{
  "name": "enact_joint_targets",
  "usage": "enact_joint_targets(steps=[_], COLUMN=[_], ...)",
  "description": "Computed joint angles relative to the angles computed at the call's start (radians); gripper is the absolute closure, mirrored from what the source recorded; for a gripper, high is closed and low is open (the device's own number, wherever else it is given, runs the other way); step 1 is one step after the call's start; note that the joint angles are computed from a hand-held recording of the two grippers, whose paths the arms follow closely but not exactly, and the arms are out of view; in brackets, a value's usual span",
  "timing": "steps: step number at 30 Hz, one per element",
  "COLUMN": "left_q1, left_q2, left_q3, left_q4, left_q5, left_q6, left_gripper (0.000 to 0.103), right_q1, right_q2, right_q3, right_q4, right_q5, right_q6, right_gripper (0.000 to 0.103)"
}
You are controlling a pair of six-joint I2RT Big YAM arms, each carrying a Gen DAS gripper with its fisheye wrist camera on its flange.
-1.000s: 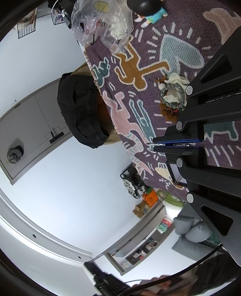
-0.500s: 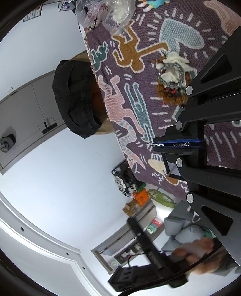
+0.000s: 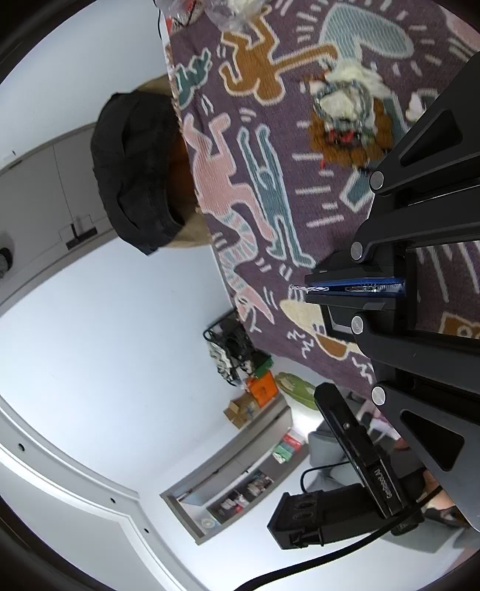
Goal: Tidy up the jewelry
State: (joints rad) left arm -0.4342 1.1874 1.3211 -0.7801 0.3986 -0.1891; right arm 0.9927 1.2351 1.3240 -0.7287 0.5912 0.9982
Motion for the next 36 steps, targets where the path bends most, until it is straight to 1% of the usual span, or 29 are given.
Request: enact_joint_targets(steps=[4, 8, 13, 16, 17, 18, 20, 21, 22, 24, 27, 30, 36], left_q1=[0.042, 0.08, 0.118, 0.142, 0.148, 0.152, 0.156, 0.155, 0.156, 0.147, 0.127, 0.101, 0.036], left_q2=[-0.006, -0.021, -0.034, -0.035, -0.035, -0.035, -0.037, -0.04, -0.043, -0.05, -0.053, -0.052, -0.052], left_q3=[-0.017, -0.042, -0.061, -0.068, -0.069, -0.069, -0.068, -0.069, -0.071, -0.074, -0.077, -0.079, -0.082], left_q4=[-0.013, -0.011, -0.013, -0.02, -0.023, -0.025, -0.027, -0.027, -0.026, -0.019, -0.018, -0.017, -0.02], left_q5=[0.008, 0.025, 0.042, 0.055, 0.055, 0.055, 0.055, 0.054, 0.056, 0.056, 0.057, 0.053, 0.027], left_q6=[-0.001, 0.0, 0.016, 0.017, 0.016, 0.015, 0.014, 0.013, 0.014, 0.013, 0.012, 0.013, 0.017], left_gripper=[0.019, 0.019, 0.019, 0.019, 0.019, 0.019, 0.019, 0.019, 0.019, 0.019, 0.019, 0.019, 0.019], right_q1=[-0.015, -0.029, -0.042, -0.048, -0.054, -0.058, -0.07, -0.071, -0.065, -0.053, -0.044, -0.028, -0.004], right_q2=[0.044, 0.089, 0.153, 0.182, 0.185, 0.181, 0.162, 0.153, 0.142, 0.126, 0.104, 0.075, 0.012], right_q3=[0.019, 0.041, 0.088, 0.109, 0.106, 0.097, 0.06, 0.048, 0.037, 0.026, 0.013, -0.01, -0.071], right_q4=[0.028, 0.054, 0.028, -0.005, -0.007, 0.001, 0.047, 0.056, 0.057, 0.045, 0.032, 0.018, 0.003], right_q5=[-0.055, -0.109, -0.137, -0.128, -0.137, -0.15, -0.201, -0.201, -0.18, -0.141, -0.135, -0.102, -0.069], right_q6=[-0.01, -0.02, -0.015, 0.008, 0.021, 0.03, 0.054, 0.065, 0.076, 0.08, 0.085, 0.097, 0.148], right_gripper=[0.1, 0.1, 0.099, 0.099, 0.099, 0.096, 0.078, 0.061, 0.054, 0.054, 0.054, 0.054, 0.054])
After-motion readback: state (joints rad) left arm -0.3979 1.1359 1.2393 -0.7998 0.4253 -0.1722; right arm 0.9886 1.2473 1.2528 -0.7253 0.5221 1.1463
